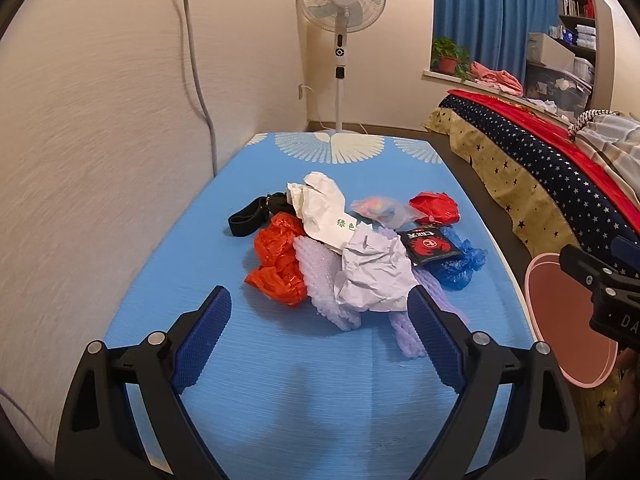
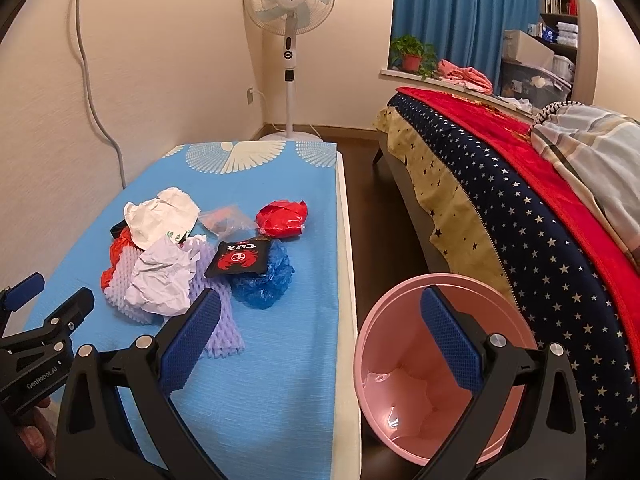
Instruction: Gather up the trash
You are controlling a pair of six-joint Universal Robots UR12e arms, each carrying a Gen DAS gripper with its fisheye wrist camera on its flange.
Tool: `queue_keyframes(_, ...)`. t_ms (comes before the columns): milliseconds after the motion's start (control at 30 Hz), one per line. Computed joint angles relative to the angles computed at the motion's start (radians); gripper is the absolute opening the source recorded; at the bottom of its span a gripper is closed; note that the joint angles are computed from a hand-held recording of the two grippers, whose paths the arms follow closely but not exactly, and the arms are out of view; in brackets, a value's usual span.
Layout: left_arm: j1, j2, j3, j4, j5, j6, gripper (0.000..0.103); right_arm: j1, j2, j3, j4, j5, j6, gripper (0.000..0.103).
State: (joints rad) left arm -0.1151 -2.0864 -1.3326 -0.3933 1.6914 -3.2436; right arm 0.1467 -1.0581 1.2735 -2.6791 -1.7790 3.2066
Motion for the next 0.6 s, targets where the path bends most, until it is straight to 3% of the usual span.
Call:
queue_keyframes(200, 0.0, -0.002, 0.0, 0.011, 0.002, 0.002, 0.087, 0.0, -0.001, 0.003, -0.009, 0.003, -0.001, 0.096)
queue_keyframes(400, 0.0, -0.002, -0.001, 0.022, -0.002, 0.004, 0.087, 0.0, -0.004, 0.011, -0.033, 0.001, 0.0, 0.085)
queue_keyframes(600, 0.001, 0.001, -0.005, 0.023, -0.006, 0.003, 0.081, 0.0, -0.003, 0.012, -0.035, 0.007, 0.002, 0.083)
